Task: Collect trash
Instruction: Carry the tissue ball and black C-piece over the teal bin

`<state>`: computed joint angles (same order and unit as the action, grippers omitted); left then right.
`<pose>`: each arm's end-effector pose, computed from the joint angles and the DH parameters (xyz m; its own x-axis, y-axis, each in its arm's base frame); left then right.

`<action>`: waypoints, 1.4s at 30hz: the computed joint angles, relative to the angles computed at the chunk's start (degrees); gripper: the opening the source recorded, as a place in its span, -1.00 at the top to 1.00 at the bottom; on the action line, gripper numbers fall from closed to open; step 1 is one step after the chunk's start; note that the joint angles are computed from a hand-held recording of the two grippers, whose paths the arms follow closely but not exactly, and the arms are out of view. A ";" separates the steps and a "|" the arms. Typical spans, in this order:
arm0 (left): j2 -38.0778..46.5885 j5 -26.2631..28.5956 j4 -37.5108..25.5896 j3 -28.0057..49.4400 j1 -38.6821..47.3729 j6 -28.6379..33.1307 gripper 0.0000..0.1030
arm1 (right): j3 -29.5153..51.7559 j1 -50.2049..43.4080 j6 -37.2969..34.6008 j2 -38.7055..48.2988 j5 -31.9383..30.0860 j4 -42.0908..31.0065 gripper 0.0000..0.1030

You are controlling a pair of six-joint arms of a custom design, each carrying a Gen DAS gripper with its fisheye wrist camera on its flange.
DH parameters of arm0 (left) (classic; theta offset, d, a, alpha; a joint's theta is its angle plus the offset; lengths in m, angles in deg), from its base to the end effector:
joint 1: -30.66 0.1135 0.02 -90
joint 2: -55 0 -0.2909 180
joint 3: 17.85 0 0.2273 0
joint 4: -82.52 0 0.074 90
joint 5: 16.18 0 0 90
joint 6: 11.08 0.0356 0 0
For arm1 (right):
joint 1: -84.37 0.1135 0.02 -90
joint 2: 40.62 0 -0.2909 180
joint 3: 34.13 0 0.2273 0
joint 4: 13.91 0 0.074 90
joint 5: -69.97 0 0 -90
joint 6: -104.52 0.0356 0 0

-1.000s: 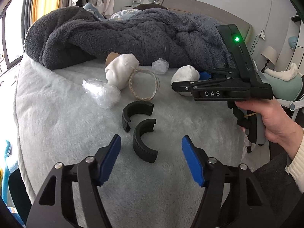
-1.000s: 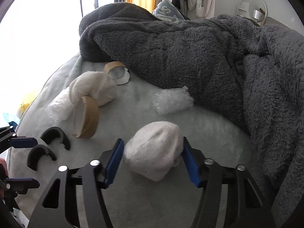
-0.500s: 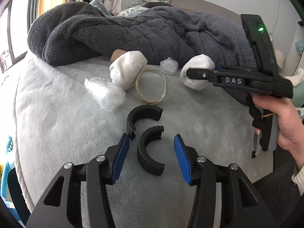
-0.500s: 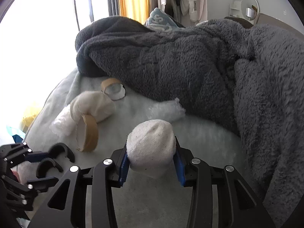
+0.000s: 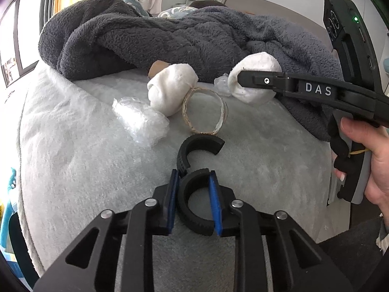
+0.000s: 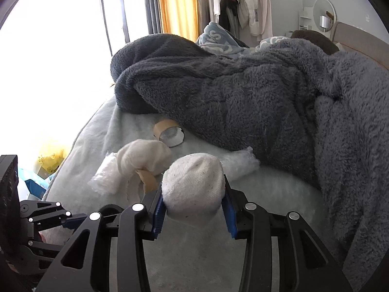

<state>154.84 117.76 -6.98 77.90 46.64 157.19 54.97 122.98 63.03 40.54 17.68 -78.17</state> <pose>0.2858 0.0561 0.2845 -0.4301 0.6102 -0.6654 0.8906 0.4073 -0.2021 0.2145 0.1434 0.3473 -0.6020 0.2776 -0.7487 0.3356 0.9387 0.0782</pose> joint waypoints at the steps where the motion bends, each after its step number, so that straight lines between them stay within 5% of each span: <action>1: 0.07 0.00 -0.46 0.35 0.15 0.26 0.49 | 0.27 0.06 0.01 0.09 0.10 0.10 0.20; 15: 4.47 0.10 -6.40 7.79 4.04 5.07 0.49 | 7.32 1.11 -2.89 5.38 0.30 2.63 0.20; 24: 8.39 2.21 -1.24 13.17 7.64 2.60 0.49 | 15.04 1.74 -5.33 12.17 -0.90 4.34 0.20; 32: 16.16 2.43 0.34 25.31 10.79 -2.90 0.49 | 24.57 2.16 -8.13 20.11 -3.11 4.04 0.20; 42: 28.76 -1.94 -7.14 45.68 13.95 -6.43 0.49 | 40.88 3.08 -11.10 32.39 -6.45 1.82 0.20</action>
<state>183.60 115.82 -14.12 123.58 60.59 150.76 95.84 126.06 51.93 72.93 11.23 -76.35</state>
